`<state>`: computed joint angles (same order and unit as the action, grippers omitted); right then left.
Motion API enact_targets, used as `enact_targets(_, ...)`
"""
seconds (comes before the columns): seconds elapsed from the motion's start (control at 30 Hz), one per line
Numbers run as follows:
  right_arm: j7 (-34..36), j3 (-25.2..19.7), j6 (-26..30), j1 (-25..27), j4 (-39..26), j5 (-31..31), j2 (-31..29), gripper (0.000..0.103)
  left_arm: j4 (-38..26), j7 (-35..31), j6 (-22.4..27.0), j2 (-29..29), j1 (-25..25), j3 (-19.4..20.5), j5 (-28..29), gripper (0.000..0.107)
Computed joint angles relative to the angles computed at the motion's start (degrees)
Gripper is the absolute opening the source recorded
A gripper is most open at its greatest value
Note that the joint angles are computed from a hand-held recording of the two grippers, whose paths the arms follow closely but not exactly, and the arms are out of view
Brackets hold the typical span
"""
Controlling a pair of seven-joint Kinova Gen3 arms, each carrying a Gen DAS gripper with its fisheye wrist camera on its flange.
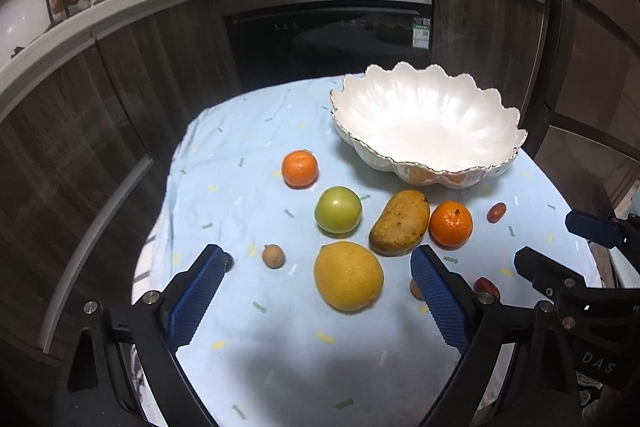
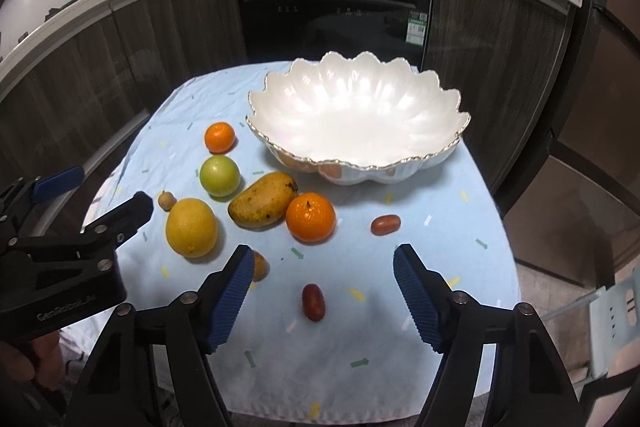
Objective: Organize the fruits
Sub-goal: 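Close the left tool on the grapefruit while the right tool grasps a red date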
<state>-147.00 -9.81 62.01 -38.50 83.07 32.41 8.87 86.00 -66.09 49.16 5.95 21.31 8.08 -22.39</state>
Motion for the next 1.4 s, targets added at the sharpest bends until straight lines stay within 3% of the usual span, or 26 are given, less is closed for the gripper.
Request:
enact_targets(0.63, 7.1, 1.8, -1.2, 3.7, -1.1, -11.2, 4.0, 0.049, -3.2, -4.4, 3.1, 6.7, 0.4, -1.5, 5.3, 0.082)
enact_targets(1.4, 12.7, 3.1, 0.4, 5.1, -3.2, -18.5, 8.1, 0.028, -6.4, -7.9, 5.7, 11.0, -1.3, -2.5, 12.4, 0.072)
